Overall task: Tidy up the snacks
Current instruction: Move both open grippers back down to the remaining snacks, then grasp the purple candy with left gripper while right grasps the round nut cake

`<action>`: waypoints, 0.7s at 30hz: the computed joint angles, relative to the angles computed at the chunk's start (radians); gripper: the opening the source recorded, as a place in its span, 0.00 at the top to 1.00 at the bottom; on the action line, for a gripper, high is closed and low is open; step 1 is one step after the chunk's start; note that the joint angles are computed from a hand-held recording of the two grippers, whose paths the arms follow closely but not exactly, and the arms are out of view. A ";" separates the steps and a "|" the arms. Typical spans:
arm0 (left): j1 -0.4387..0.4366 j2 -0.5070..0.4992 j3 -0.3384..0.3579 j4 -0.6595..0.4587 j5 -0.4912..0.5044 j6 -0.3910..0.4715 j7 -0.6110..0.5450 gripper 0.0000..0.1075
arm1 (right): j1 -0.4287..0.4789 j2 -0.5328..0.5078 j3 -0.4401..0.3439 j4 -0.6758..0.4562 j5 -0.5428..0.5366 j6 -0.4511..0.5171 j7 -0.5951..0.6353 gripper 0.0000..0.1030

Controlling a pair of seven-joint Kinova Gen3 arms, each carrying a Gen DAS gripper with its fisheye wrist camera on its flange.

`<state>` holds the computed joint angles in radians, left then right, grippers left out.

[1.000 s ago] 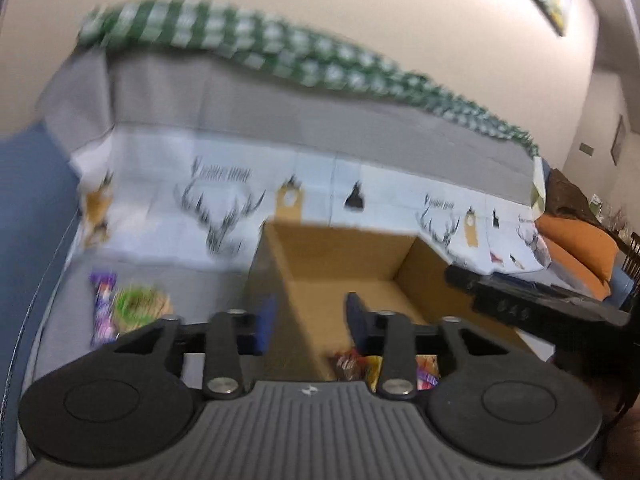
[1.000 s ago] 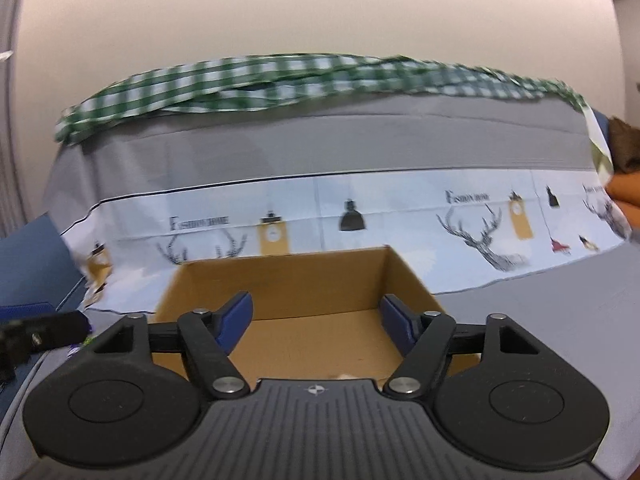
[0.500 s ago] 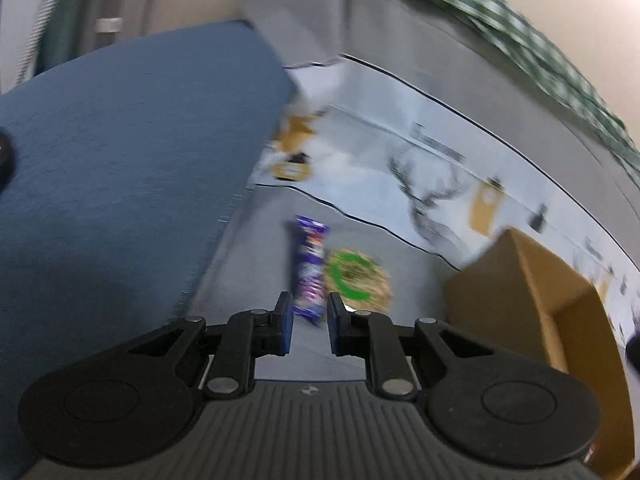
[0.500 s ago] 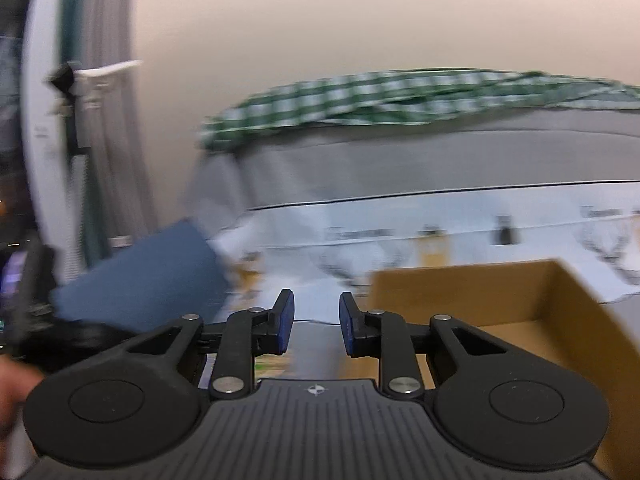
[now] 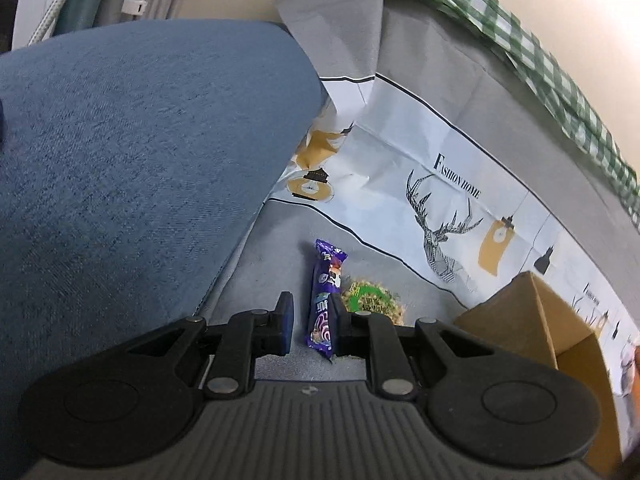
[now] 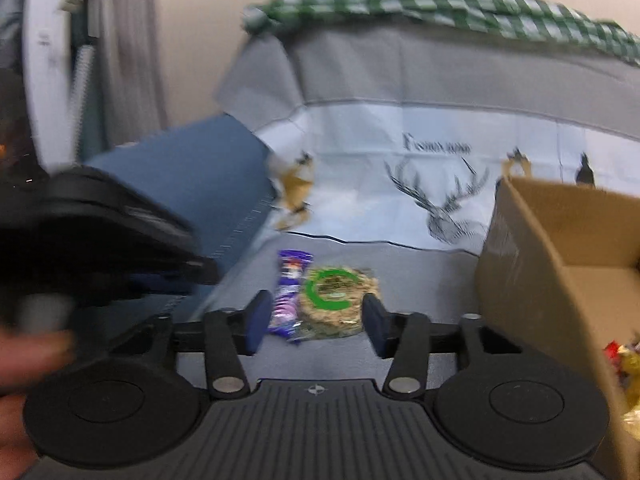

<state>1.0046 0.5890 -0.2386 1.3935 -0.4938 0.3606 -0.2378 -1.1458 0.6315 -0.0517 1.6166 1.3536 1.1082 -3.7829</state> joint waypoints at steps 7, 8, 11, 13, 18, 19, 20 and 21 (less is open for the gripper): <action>-0.087 0.044 0.096 -0.066 0.073 0.009 -0.112 0.81 | 0.121 0.071 0.038 -0.081 -0.068 -0.152 0.078 0.18; -0.091 0.052 0.097 -0.076 0.083 0.005 -0.119 0.81 | 0.133 0.075 0.045 -0.085 -0.076 -0.182 0.095 0.17; -0.126 0.084 0.128 -0.122 0.125 0.012 -0.168 0.81 | 0.163 0.098 0.057 -0.118 -0.130 -0.241 0.186 0.14; -0.146 0.103 0.146 -0.151 0.153 0.019 -0.202 0.81 | 0.180 0.107 0.057 -0.139 -0.189 -0.257 0.246 0.16; -0.166 0.167 0.176 -0.277 0.187 0.146 -0.300 0.75 | 0.107 0.114 0.132 -0.129 -0.201 -0.237 0.230 0.25; -0.178 0.182 0.194 -0.303 0.197 0.166 -0.327 0.72 | 0.093 0.119 0.141 -0.135 -0.209 -0.211 0.226 0.26; -0.189 0.195 0.208 -0.323 0.206 0.176 -0.351 0.69 | 0.084 0.124 0.143 -0.146 -0.223 -0.182 0.237 0.26; -0.192 0.206 0.213 -0.339 0.214 0.183 -0.367 0.69 | 0.079 0.128 0.145 -0.156 -0.239 -0.158 0.243 0.26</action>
